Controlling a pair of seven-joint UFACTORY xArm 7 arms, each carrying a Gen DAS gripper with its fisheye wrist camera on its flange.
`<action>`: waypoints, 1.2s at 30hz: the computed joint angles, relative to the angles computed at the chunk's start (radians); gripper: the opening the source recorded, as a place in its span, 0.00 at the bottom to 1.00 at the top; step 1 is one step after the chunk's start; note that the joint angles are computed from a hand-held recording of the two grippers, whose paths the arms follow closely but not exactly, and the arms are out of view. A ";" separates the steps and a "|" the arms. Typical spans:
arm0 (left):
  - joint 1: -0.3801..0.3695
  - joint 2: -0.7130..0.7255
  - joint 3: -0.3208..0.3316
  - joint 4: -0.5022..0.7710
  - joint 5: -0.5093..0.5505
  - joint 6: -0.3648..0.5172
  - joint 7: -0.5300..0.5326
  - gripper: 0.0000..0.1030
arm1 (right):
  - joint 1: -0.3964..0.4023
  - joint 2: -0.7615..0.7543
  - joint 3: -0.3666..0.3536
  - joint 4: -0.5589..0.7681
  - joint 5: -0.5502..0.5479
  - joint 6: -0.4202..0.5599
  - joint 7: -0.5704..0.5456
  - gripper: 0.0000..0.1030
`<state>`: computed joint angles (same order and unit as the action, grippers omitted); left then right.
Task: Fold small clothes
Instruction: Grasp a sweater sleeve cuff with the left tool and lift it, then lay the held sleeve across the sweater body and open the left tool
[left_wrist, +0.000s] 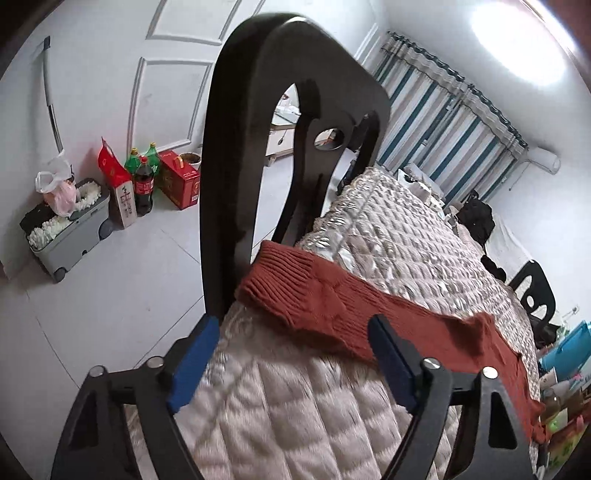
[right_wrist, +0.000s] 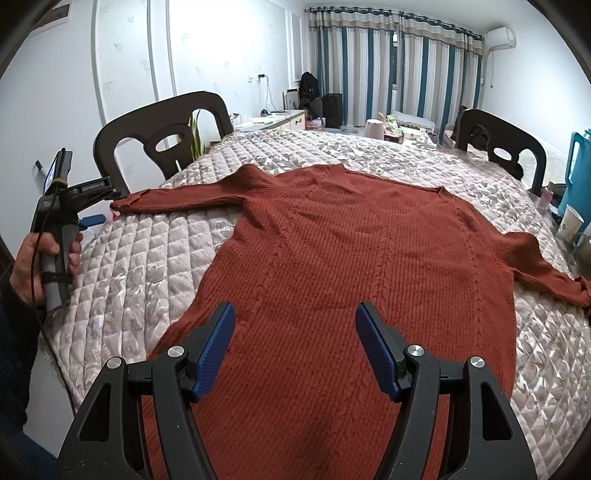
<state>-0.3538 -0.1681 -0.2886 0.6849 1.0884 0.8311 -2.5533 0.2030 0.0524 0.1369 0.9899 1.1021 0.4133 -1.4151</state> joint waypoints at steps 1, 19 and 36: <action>0.003 0.003 0.003 -0.001 0.003 -0.006 -0.007 0.78 | 0.001 0.006 0.000 0.006 -0.008 -0.002 0.008 0.66; -0.020 0.032 -0.010 0.158 0.052 0.126 0.185 0.11 | -0.034 0.044 0.011 0.048 -0.012 0.029 0.044 0.66; -0.190 0.918 0.022 1.339 0.020 -0.099 1.047 0.11 | -0.127 0.071 -0.044 0.082 0.045 0.045 0.095 0.66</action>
<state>-0.5434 0.7503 -0.2665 2.0242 1.1086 0.7319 -1.5064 0.0760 0.1230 0.0932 1.0716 1.1467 0.4583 -1.3202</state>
